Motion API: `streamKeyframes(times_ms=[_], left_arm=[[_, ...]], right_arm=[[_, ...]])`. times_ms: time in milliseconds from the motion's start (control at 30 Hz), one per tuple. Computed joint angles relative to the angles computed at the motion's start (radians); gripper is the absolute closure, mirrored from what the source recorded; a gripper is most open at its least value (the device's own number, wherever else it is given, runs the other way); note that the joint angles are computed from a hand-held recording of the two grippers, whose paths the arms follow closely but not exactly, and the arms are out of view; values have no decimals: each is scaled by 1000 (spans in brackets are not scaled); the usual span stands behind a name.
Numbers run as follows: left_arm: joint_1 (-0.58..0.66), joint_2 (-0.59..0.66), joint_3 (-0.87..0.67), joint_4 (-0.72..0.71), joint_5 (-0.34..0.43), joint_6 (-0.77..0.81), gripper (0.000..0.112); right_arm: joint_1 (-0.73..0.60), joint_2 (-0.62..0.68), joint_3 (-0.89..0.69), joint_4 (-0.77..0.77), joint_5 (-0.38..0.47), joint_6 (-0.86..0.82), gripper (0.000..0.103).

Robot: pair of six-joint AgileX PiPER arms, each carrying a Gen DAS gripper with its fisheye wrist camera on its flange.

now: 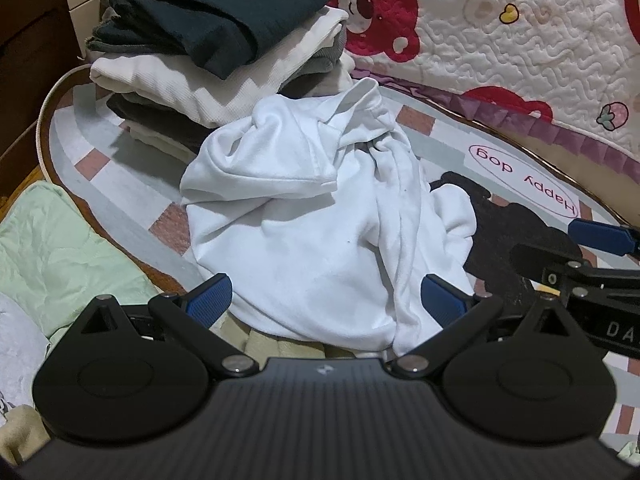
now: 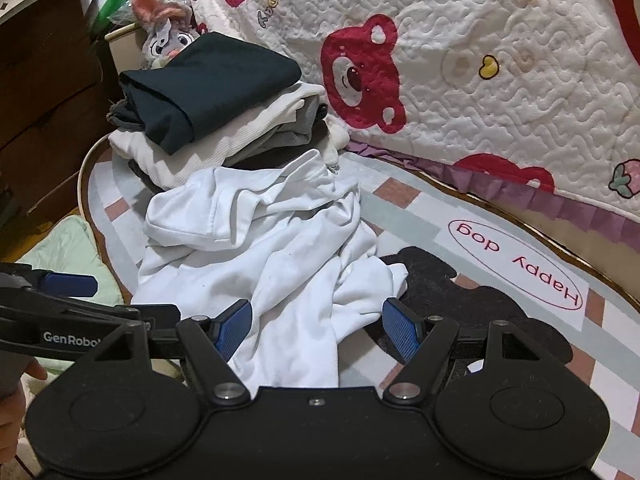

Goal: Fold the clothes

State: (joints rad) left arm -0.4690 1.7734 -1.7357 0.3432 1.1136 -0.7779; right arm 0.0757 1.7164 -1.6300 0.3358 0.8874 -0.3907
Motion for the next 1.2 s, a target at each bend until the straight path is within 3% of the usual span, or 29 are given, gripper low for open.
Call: streamKeyframes(times_ms=[600, 833, 1000, 1067, 1200], left_arm=[[10, 3, 0, -22, 1, 21, 10], [47, -12, 29, -83, -35, 49, 9], [51, -18, 54, 0, -35, 33, 9], [65, -23, 67, 9, -45, 29, 9], [137, -63, 151, -73, -168, 45, 9]], right_arm=[[10, 1, -6, -9, 15, 0, 26], [7, 7, -7, -9, 16, 2, 26], [-1, 7, -7, 16, 32, -20, 26], [-6, 4, -9, 37, 45, -39, 26], [-56, 22, -7, 218, 67, -142, 22]])
